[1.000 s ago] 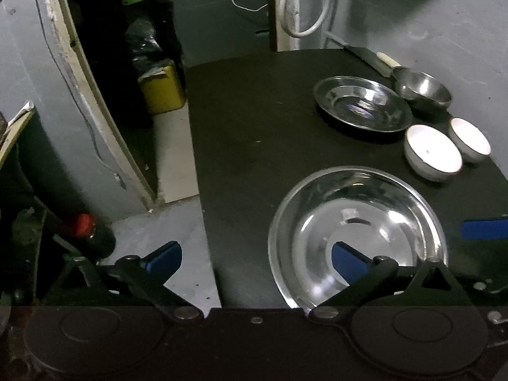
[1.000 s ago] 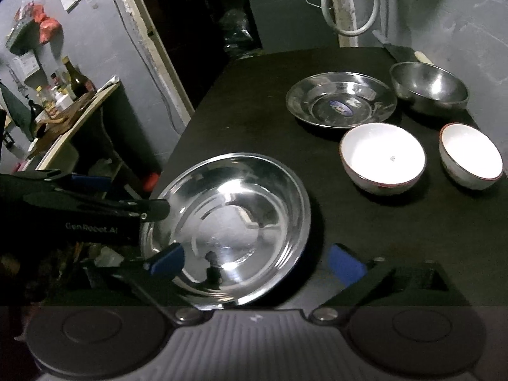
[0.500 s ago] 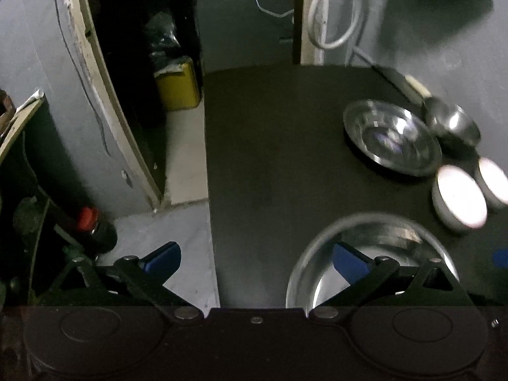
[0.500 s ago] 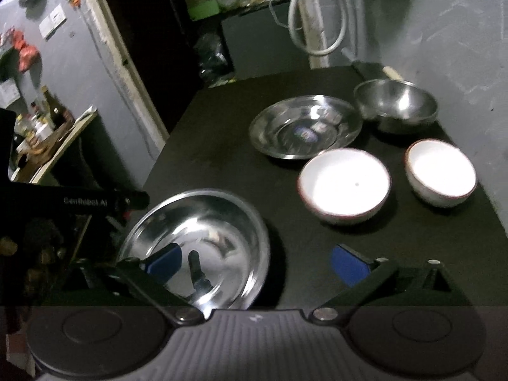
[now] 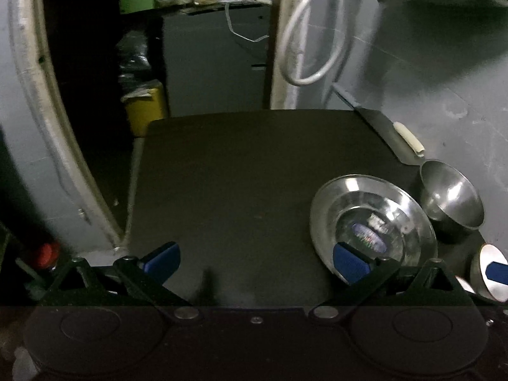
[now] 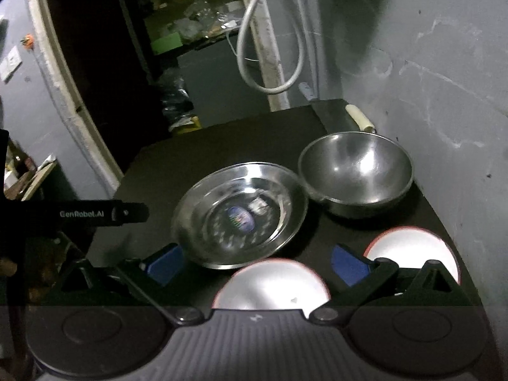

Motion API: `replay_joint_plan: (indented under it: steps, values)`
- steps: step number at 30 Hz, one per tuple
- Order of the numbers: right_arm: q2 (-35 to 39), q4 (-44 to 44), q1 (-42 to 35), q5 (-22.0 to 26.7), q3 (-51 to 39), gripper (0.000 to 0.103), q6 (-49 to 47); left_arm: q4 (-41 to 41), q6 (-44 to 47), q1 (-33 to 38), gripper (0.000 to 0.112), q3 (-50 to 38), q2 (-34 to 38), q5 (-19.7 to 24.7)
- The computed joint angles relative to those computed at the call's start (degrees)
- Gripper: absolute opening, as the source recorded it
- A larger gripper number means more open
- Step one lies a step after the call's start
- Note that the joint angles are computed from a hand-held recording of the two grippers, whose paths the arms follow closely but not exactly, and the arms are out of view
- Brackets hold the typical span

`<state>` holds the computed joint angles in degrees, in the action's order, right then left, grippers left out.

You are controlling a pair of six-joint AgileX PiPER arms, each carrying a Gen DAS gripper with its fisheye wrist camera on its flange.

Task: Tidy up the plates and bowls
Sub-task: 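Move both grippers to the blue-labelled steel plate and grip its rim, then lift the labelled plate with both grippers and lower it into the basin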

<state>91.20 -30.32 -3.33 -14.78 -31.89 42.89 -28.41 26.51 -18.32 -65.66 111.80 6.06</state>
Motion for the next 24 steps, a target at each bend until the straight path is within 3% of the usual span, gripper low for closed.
replay_joint_plan:
  steps: [3,7,11,20,24]
  values:
    - [3.8,-1.5,-1.1,-0.3,-2.9,0.103,1.6,1.7,-2.3,-0.9,0.102,-5.5,4.3,3.1]
    - [7.6,-1.1,-1.8,-0.9,-5.2,0.102,1.2,-6.6,5.1,-0.7,0.102,-9.2,8.1,5.3]
    - [10.5,-0.4,-2.3,-1.3,-6.9,0.097,0.2,-20.1,17.7,0.0,0.100,-10.7,10.1,7.5]
    - [12.7,-0.9,-2.1,-0.5,-9.2,0.088,0.9,-28.5,25.5,0.5,0.075,-11.6,11.6,10.3]
    - [13.5,-0.3,-1.6,0.2,-10.0,0.079,0.4,-30.5,27.4,1.0,0.056,-12.0,11.9,11.8]
